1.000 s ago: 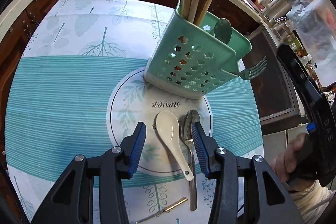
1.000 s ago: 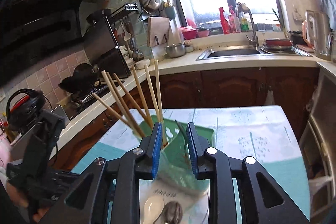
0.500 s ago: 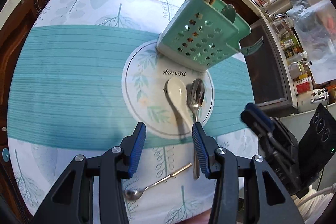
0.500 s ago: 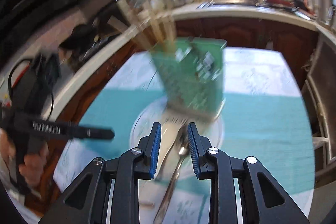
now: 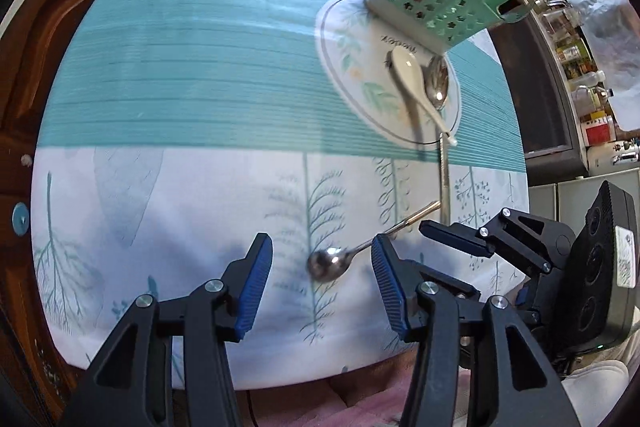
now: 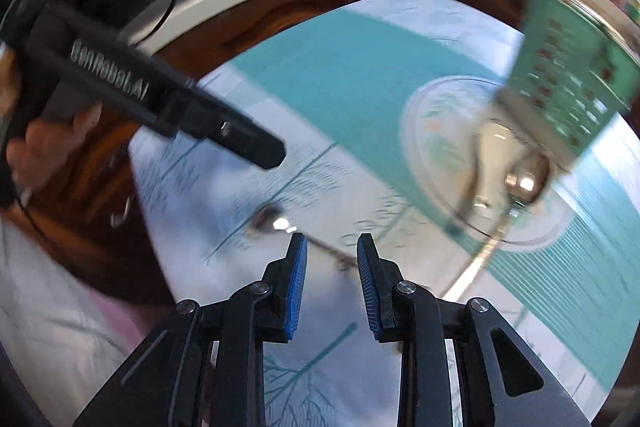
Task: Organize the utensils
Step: 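Move the right tool to the small steel spoon and grasp it, then lift the small steel spoon upright with the right tool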
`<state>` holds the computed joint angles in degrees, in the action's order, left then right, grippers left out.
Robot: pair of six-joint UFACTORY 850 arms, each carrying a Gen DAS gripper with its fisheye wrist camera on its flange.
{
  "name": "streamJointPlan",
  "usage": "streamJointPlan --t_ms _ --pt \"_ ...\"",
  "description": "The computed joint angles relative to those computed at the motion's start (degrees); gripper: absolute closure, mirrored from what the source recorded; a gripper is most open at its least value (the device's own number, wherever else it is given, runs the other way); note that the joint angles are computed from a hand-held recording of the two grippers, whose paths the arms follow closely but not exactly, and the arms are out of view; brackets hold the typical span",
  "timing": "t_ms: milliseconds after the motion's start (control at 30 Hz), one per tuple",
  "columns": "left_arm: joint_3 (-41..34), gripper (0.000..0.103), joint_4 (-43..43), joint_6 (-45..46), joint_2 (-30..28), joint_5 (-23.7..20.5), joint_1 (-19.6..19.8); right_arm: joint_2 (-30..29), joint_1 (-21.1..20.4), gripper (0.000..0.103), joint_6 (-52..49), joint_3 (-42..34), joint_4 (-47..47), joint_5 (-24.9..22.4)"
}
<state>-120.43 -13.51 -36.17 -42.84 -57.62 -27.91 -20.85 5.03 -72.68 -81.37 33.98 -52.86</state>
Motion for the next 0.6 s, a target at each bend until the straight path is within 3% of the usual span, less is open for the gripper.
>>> streamJointPlan --t_ms 167,400,600 --pt "9.1 0.053 0.6 -1.9 5.7 4.4 0.1 1.1 3.1 0.077 -4.9 1.7 -3.2 2.2" --pt "18.9 0.053 0.5 -5.7 11.7 9.7 0.5 -0.2 7.0 0.077 -8.4 0.6 -10.3 1.1" --pt "23.0 0.053 1.6 -8.9 14.4 12.4 0.5 -5.0 8.4 0.088 -2.8 -6.6 -14.5 -4.8"
